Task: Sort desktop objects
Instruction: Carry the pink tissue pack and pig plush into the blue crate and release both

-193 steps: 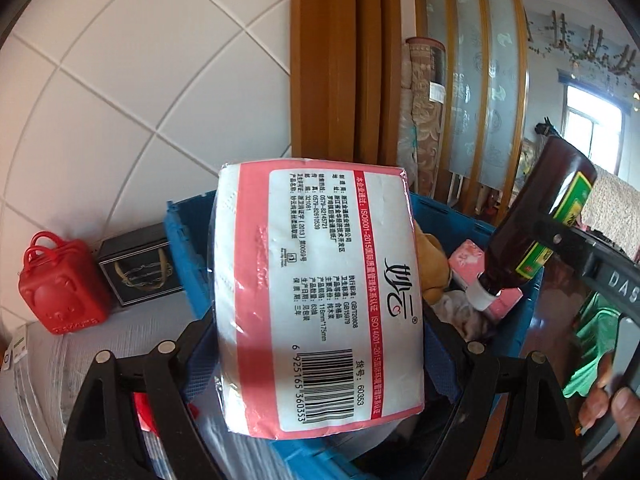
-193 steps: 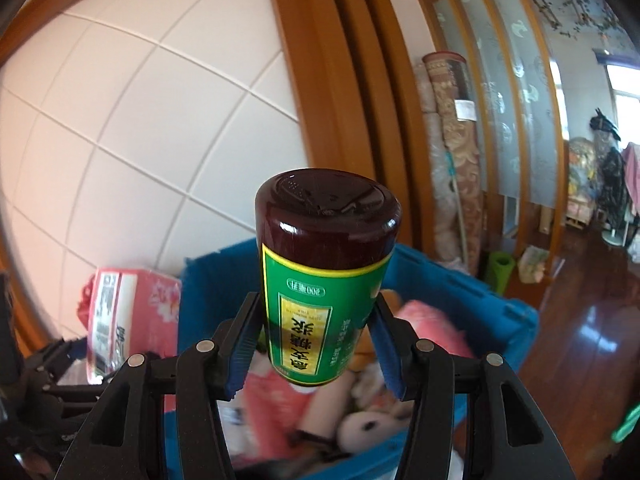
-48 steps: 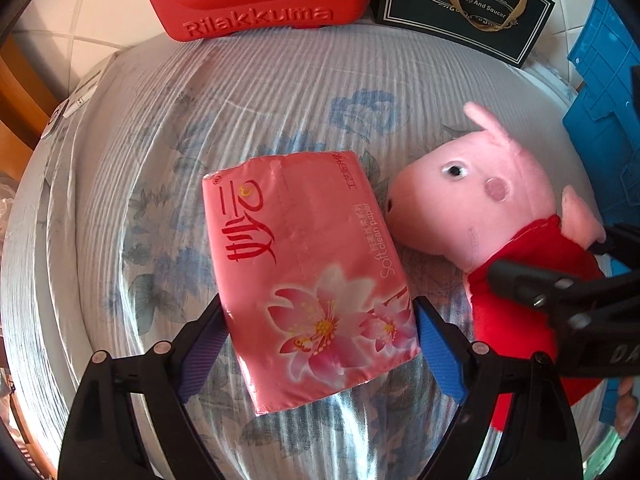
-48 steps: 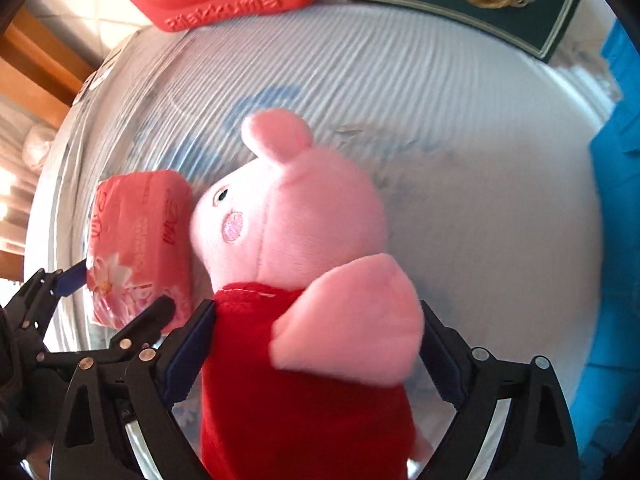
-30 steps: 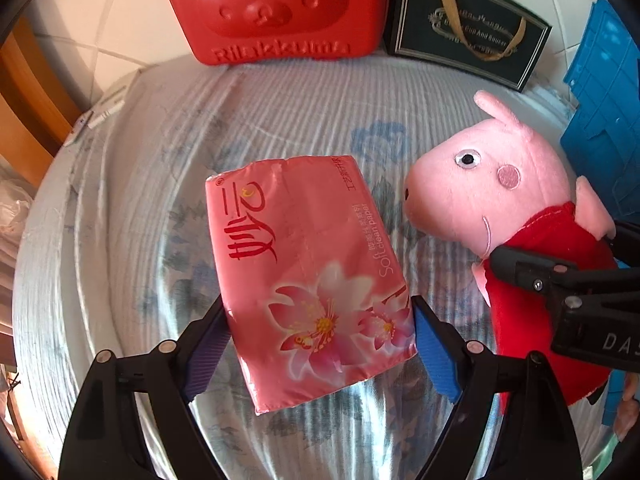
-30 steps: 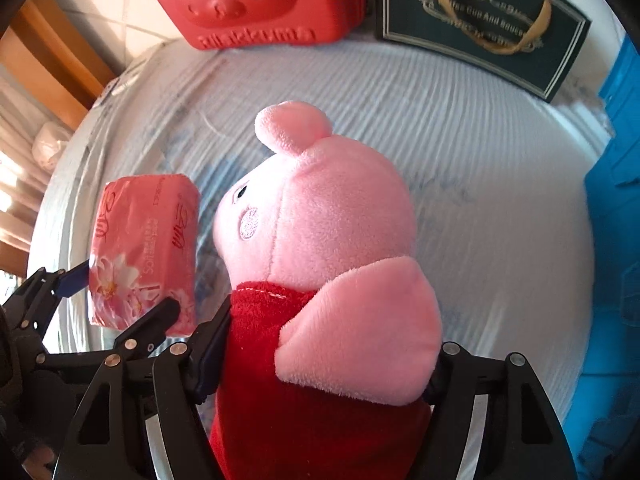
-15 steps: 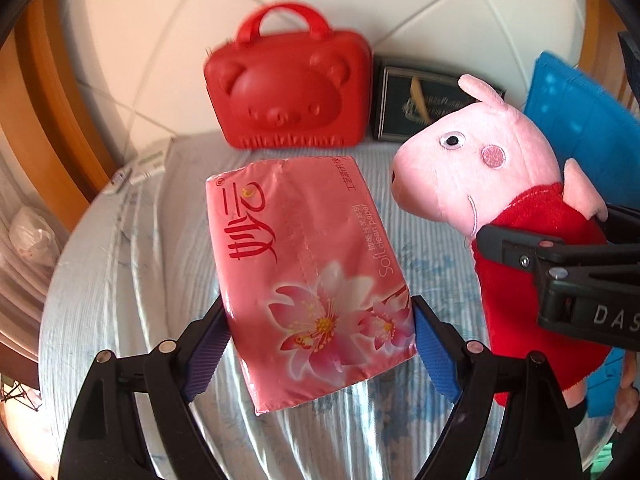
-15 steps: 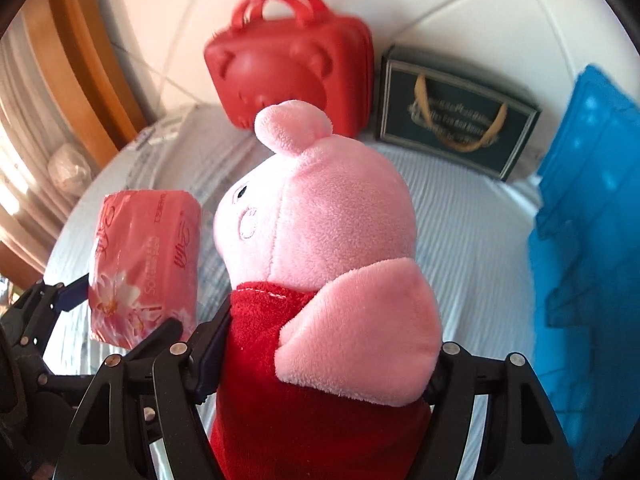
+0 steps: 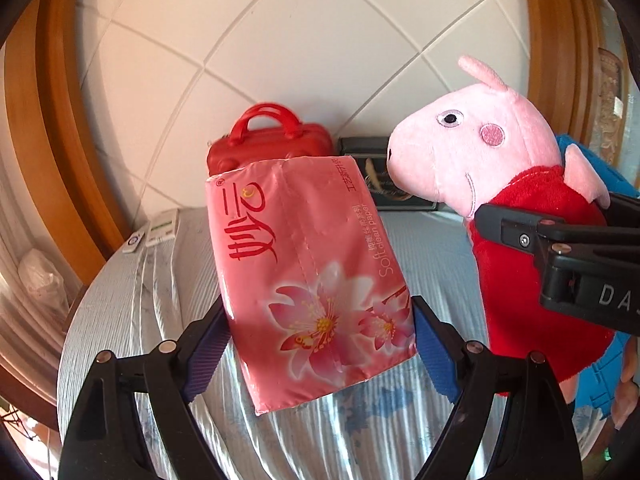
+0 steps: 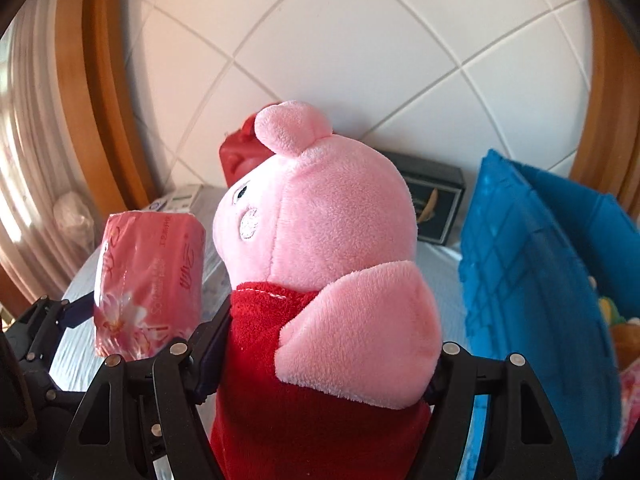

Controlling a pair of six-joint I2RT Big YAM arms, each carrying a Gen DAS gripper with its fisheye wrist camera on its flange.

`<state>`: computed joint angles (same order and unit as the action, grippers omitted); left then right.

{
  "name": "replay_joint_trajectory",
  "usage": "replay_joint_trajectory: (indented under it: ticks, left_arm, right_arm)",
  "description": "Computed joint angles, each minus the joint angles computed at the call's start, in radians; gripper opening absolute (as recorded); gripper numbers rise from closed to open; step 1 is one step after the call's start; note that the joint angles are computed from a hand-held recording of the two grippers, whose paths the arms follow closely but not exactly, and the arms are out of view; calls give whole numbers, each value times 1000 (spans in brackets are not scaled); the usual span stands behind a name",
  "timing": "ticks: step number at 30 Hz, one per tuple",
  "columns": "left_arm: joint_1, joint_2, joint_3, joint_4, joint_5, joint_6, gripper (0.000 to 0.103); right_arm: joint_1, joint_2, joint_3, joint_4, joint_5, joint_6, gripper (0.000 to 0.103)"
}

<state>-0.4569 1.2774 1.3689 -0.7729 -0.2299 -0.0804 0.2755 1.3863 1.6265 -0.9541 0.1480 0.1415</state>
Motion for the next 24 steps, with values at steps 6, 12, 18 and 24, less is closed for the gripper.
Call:
replay_joint_trajectory:
  ticks: [6, 12, 18, 24]
  left_arm:
    - [-79, -42, 4, 20, -37, -3, 85]
    - [-164, -41, 40, 38, -73, -10, 85]
    - [-256, 8, 123, 53, -112, -23, 85]
    - [-346, 91, 234, 71, -158, -18, 85]
  right_arm:
    - [-22, -105, -50, 11, 39, 5, 73]
    - [-78, -196, -74, 17, 44, -14, 73]
    - [-181, -257, -55, 11, 19, -63, 73]
    - [-350, -252, 20, -27, -107, -117, 73]
